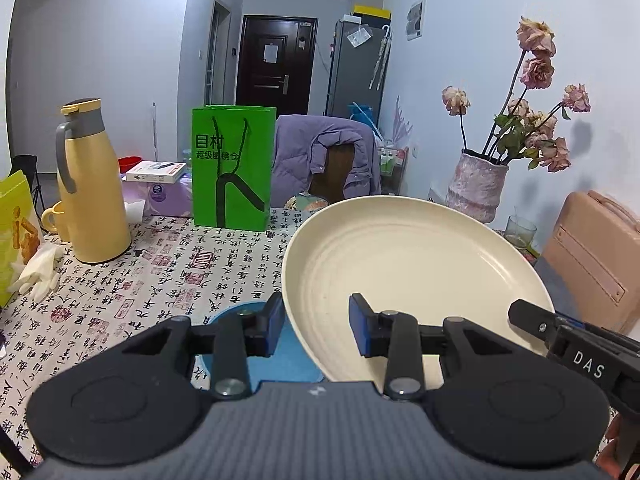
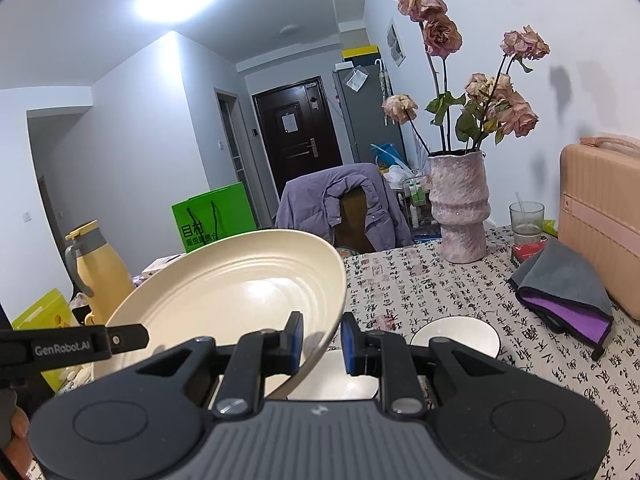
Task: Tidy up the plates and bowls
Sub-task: 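Carry the held plain cream plate with both grippers toward the blue bowl, then bring the held plate with both grippers over the ribbed cream plate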
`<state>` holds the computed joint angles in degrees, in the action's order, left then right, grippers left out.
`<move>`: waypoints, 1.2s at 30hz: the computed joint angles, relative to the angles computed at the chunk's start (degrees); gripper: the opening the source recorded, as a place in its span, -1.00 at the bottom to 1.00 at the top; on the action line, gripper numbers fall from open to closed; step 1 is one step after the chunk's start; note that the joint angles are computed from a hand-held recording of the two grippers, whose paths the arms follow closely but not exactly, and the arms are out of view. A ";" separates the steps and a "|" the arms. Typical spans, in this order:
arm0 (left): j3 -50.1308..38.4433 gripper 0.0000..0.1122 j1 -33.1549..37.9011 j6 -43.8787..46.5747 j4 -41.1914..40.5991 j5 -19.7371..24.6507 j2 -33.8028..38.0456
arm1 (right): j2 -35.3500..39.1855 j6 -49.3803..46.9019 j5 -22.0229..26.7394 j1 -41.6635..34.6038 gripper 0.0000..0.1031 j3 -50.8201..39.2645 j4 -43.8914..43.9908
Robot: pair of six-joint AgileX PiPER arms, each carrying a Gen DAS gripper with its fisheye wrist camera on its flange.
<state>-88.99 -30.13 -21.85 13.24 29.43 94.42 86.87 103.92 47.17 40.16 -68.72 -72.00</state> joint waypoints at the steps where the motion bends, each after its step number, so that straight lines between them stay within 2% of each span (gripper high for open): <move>1: 0.49 -0.37 0.12 0.17 -0.21 -0.22 -0.39 | -0.05 0.29 0.33 0.44 -0.62 0.14 -0.09; 8: 6.02 -0.37 0.12 -1.66 2.07 -3.25 -3.85 | -0.21 1.80 2.00 2.98 -0.62 1.05 -0.49; 18: 12.61 -0.37 1.60 -0.50 -0.26 -6.66 -7.35 | 0.00 5.28 3.29 6.04 -0.62 3.23 -1.30; 36: 19.68 -0.37 3.53 3.80 -6.44 -10.05 -10.89 | 0.29 9.29 2.48 7.75 -0.62 6.46 -1.86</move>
